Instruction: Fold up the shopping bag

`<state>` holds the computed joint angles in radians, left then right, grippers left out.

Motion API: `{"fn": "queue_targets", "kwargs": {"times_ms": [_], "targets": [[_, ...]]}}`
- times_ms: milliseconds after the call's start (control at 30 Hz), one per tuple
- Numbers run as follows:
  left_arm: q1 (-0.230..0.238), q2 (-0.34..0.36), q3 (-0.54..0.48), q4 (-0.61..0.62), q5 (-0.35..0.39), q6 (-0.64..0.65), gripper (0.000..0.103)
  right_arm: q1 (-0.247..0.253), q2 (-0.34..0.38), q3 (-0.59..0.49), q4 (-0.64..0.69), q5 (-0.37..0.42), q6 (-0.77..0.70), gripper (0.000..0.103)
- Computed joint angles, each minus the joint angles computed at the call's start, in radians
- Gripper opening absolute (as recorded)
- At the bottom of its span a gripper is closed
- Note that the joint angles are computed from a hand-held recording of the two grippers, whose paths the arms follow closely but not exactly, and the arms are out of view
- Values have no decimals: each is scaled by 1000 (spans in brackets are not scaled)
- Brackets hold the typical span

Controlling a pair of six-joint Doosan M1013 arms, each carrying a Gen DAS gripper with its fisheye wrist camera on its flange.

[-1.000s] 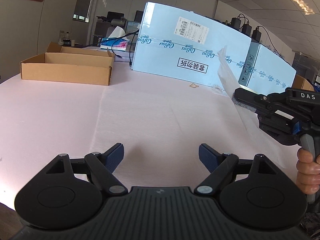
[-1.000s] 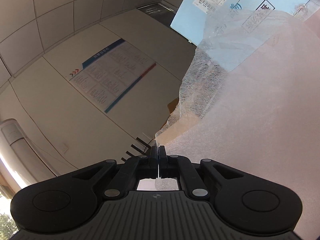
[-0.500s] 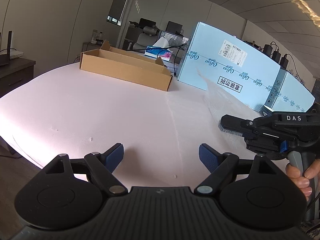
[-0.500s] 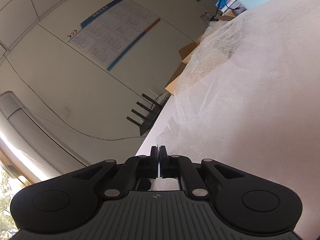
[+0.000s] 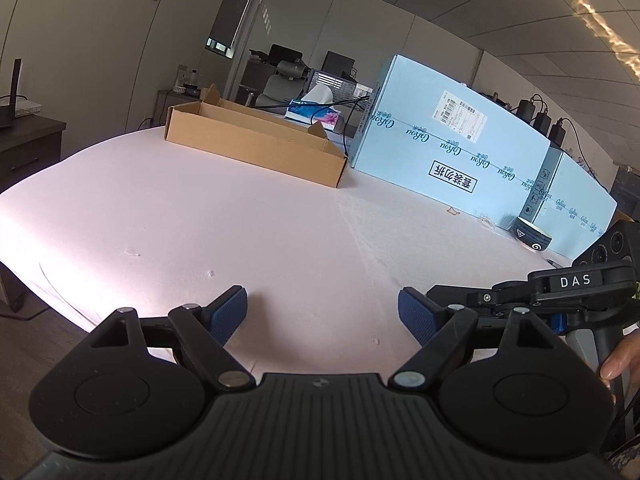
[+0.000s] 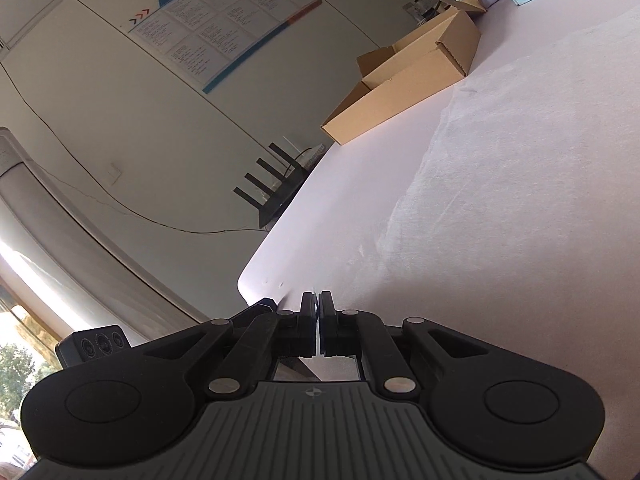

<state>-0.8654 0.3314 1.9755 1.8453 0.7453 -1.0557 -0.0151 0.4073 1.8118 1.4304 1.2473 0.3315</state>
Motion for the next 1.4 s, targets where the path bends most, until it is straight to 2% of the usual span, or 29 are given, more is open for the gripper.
{"fn": "queue_targets", "kwargs": {"times_ms": [367,467,567,633,767,833,900,967,1033,1133,1200,1333,1400], "targets": [[-1,3,-1,-2,5,4,82,12,7,7,-11,19,-40,4],[-2,5,-5,-11,6,12,82,12,6,8,-15,34,-58,12],[-2,5,-8,-23,5,23,82,10,4,9,-15,55,-84,30],[-1,3,-8,-30,3,21,82,3,-11,20,-7,60,-140,49],[-7,-3,-16,-76,44,41,82,-30,-42,54,64,50,-257,58],[-11,-5,-20,-87,80,56,82,-55,-51,65,95,46,-285,69],[-10,-10,-27,-53,100,61,82,-82,-65,74,116,11,-331,77],[-1,-12,-36,8,90,55,81,-112,-82,84,142,-43,-391,84],[21,-10,-52,89,39,36,81,-140,-97,88,181,-132,-430,85],[95,5,-106,292,-181,-67,81,-166,-104,87,232,-249,-448,86],[132,33,-162,344,-293,-104,81,-172,-99,86,262,-302,-475,90],[177,98,-276,247,-394,39,81,-169,-80,80,298,-367,-626,95],[199,132,-338,113,-443,178,81,-173,-56,52,256,-329,-592,98]]}}
